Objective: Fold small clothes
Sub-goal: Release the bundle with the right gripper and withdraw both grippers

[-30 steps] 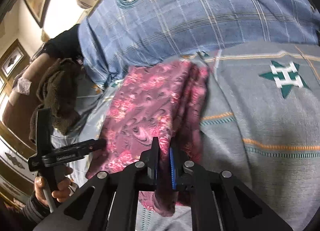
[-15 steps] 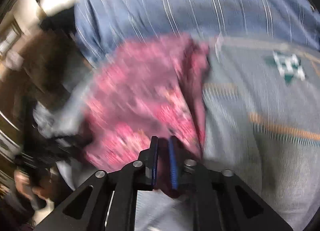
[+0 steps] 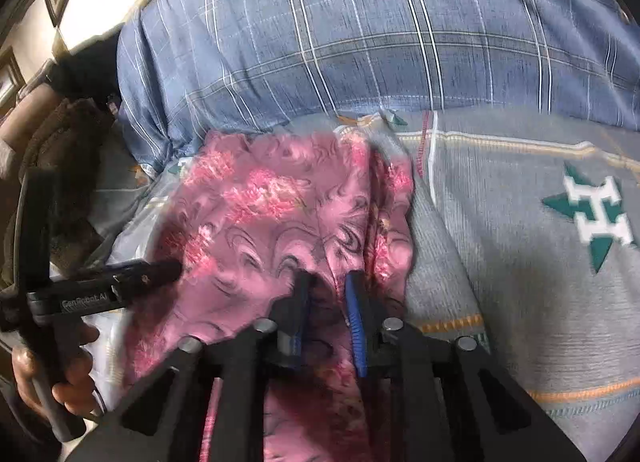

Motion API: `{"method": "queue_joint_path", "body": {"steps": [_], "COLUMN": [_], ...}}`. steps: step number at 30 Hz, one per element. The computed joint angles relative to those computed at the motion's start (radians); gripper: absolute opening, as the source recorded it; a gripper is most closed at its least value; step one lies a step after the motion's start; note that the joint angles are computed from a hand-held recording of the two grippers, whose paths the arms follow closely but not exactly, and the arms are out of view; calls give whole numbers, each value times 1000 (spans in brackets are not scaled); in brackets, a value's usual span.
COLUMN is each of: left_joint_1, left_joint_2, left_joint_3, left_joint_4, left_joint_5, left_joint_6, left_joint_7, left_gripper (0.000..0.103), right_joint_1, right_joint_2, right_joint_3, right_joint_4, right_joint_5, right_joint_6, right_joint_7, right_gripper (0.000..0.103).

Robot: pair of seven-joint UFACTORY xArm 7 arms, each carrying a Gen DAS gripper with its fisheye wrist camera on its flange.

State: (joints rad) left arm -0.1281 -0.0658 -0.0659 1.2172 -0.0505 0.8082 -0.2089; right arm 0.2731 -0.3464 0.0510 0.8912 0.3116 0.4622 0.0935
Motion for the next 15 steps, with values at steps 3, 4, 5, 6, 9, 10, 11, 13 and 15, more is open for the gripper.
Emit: {"method": "queue_joint_path", "body": {"steps": [3, 4, 5, 6, 9, 10, 11, 13, 15], "left_joint_1": [2, 2, 0, 0, -10, -12, -13, -16, -18], "left_joint_2": [-10, -10, -7, 4, 65, 96, 117, 147, 152], "left_joint_3": [6, 2, -8, -20, -18, -15, -12, -7, -4], "left_joint_4": [9, 16, 26, 45, 118, 149, 168, 191, 191], "left_joint_5": [-38, -20, 37, 96, 132, 129, 121, 111, 96], "left_joint_6": [-10, -22, -39, -50, -27, -7, 5, 24, 23], "left_joint_7": [3, 3, -20, -44, -50, -54, -53, -61, -73], "left_gripper": [84, 84, 84, 84, 84, 84, 84, 85, 85], "right_joint_1": [78, 31, 8, 11, -20, -30, -41, -60, -84], "right_joint_2": [-1, 4, 14, 31, 103, 123, 150, 201, 193], "right_joint_3": [-85, -48, -30, -36, -11, -4, 4, 18, 39], "right_joint_4": [38, 55, 73, 99, 172, 184, 199, 232, 195], "right_joint_5": [4, 64, 82, 74, 29, 12, -7, -64, -25], "right_joint_6": [41, 29, 18, 18, 27, 37, 58, 118, 70], "right_joint_7": [18, -28, -46, -44, -18, -6, 15, 57, 42], "right_gripper": [25, 26, 26, 27, 30, 31, 31, 41, 45]}}
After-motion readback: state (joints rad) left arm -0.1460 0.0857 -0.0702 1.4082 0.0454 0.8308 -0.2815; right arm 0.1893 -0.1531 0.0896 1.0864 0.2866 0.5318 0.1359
